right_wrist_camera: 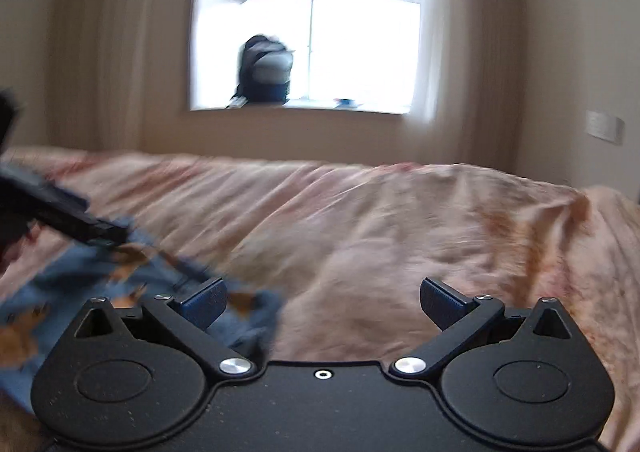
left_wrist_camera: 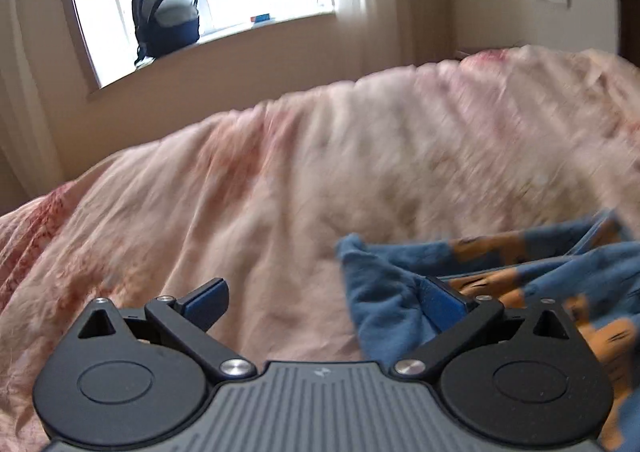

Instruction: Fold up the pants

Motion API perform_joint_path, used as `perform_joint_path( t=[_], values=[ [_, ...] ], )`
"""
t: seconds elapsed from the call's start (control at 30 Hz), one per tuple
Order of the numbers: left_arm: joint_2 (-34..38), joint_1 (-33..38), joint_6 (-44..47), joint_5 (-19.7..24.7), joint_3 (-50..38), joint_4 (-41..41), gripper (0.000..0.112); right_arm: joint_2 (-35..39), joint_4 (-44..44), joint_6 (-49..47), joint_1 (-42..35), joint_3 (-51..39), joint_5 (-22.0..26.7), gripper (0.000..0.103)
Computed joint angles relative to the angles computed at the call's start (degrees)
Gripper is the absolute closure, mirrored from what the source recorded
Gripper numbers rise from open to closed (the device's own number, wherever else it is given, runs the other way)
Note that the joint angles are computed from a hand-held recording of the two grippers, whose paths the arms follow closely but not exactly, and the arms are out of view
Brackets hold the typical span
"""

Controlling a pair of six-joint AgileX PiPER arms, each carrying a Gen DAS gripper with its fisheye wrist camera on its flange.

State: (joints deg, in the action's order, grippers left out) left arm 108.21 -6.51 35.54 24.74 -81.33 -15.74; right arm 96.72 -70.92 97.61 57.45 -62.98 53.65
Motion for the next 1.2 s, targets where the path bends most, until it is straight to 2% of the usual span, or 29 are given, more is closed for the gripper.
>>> perform_joint_path(
  t=[0.07, 0.17, 0.23, 0.33, 0.43, 0.47, 0.53, 0.57, 0.6, 0.63, 0.77, 0.83, 0.9, 1.0, 1.1, 1.2],
  values=[
    [1.0, 1.3, 0.2, 1.5, -1.2, -4.5, 0.009, 2.5, 4.7, -6.4, 0.0, -2.3, 2.2, 0.001],
    [0.4, 2.6, -5.1, 5.2, -2.8, -4.9, 0.009, -0.5, 5.9, -2.8, -2.2, 0.7, -1.4, 0.001],
    [-2.3, 3.5, -6.0, 4.8, -0.7, -5.5, 0.01, -2.2, 4.7, 0.4, -2.1, 2.0, -2.2, 0.001],
    [-7.6, 5.4, 1.4, 4.7, 5.0, -14.0, 0.01, -3.6, 4.5, -0.3, -0.9, 1.7, -3.3, 0.001],
    [-12.7, 8.1, 10.6, 8.3, 11.7, -23.1, 0.01, -6.4, 5.9, -5.9, -1.0, 1.7, -9.2, 0.001],
    [-13.1, 8.5, 11.9, 9.5, 12.9, -23.7, 0.01, -6.5, 7.0, -8.9, -0.8, 1.0, -10.1, 0.001],
    [-13.4, 7.6, 8.3, 8.8, 14.8, -18.2, 0.01, -5.0, 11.5, -17.4, -0.3, -1.8, -9.1, 0.001],
    [-13.6, 7.2, 7.0, 7.2, 16.3, -16.2, 0.01, -3.2, 14.6, -22.1, 0.1, -4.0, -6.7, 0.001],
    [-14.0, 7.3, 7.0, 6.2, 17.5, -16.4, 0.01, -1.3, 17.5, -26.1, 0.2, -5.7, -4.6, 0.001],
    [-14.9, 7.8, 8.4, 5.4, 19.0, -18.8, 0.01, -0.6, 19.0, -27.7, 0.0, -5.7, -4.9, 0.001],
    [-17.9, 7.5, 2.0, 7.3, 19.7, -15.4, 0.01, -3.5, 20.2, -23.4, -2.3, -2.2, -10.4, 0.001],
    [-20.5, 8.1, 2.8, 8.3, 21.7, -17.5, 0.01, -5.4, 18.0, -19.8, -2.3, -1.0, -11.7, 0.001],
    [-22.7, 9.1, 5.4, 9.5, 23.5, -20.3, 0.01, -7.3, 18.0, -18.5, -3.2, 0.3, -15.2, 0.001],
    [-23.8, 8.8, 6.7, 10.0, 25.3, -20.3, 0.01, -7.4, 23.9, -25.3, -4.5, -0.5, -18.4, 0.001],
    [-23.1, 7.5, 4.5, 7.9, 27.2, -16.9, 0.01, -2.4, 33.6, -36.9, -4.4, -4.7, -14.4, 0.001],
    [-24.2, 7.5, 8.6, 4.4, 30.5, -20.8, 0.01, -2.7, 29.6, -32.5, -4.4, -1.2, -18.3, 0.001]
  ],
)
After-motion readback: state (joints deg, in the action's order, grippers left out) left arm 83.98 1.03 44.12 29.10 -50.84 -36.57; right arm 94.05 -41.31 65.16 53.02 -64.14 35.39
